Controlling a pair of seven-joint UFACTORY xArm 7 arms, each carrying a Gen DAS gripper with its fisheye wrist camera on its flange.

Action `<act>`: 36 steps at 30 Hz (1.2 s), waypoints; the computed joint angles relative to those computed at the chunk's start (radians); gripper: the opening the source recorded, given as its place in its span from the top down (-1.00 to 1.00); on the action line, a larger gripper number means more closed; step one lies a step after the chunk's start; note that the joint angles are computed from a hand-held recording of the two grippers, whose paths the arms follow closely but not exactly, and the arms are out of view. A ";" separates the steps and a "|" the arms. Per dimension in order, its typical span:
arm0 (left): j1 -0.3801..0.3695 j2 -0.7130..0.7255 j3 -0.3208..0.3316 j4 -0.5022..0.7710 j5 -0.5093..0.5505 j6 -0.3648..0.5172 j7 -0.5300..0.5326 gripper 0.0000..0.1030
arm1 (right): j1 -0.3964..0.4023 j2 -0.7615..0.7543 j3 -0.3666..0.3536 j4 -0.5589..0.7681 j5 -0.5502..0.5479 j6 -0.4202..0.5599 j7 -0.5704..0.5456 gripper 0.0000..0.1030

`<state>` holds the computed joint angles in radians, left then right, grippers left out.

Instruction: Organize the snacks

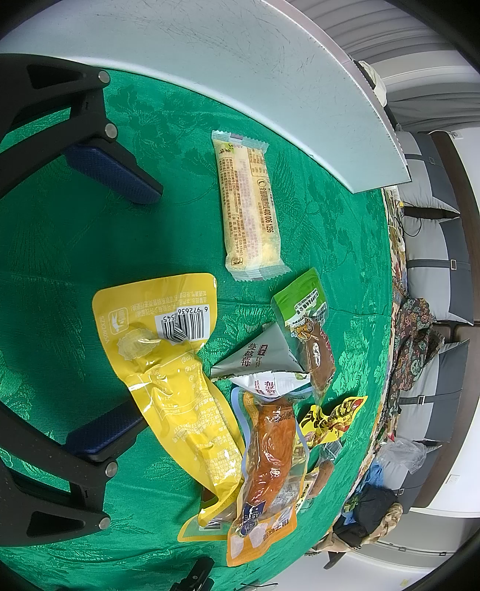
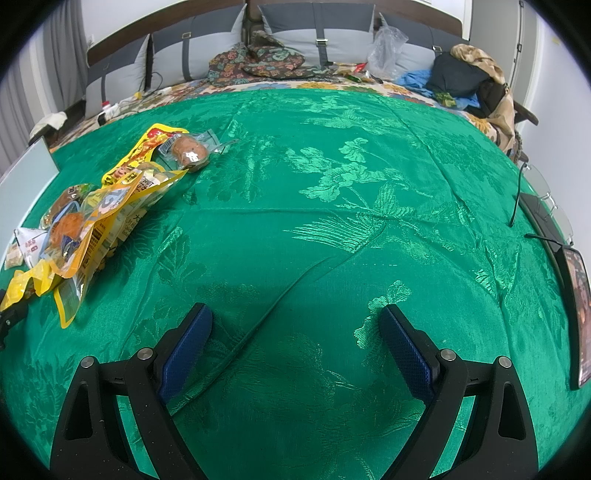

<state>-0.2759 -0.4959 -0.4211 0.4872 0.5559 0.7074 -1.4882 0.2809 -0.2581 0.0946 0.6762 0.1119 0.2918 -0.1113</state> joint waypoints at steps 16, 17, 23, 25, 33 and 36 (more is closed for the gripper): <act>-0.200 -0.295 0.101 -0.132 -0.352 0.020 0.369 -0.99 | 0.001 0.000 -0.001 0.000 -0.001 0.000 0.001 -0.84; -0.182 -0.316 0.108 -0.128 -0.343 0.018 0.404 -0.99 | 0.001 0.002 0.001 -0.001 -0.002 -0.003 0.003 -0.84; 0.034 -0.202 0.163 0.035 -0.220 0.100 0.677 -0.99 | 0.001 0.000 -0.001 -0.001 -0.002 -0.002 0.002 -0.84; 0.071 -0.107 0.227 0.080 -0.258 0.066 0.747 -0.99 | 0.001 0.001 -0.001 -0.001 -0.002 -0.002 0.002 -0.84; 0.118 0.145 0.238 0.165 -0.301 -0.047 0.871 -0.99 | 0.002 0.001 0.000 -0.002 -0.002 -0.003 0.003 -0.84; 0.099 0.172 0.281 0.165 -0.399 -0.028 0.896 -0.99 | 0.002 0.001 -0.001 -0.002 -0.002 -0.003 0.002 -0.84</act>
<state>-0.1769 -0.3238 -0.1404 0.6521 0.1566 0.6791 -0.5920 0.2826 -0.2575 0.0941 0.6743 0.1102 0.2886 -0.1090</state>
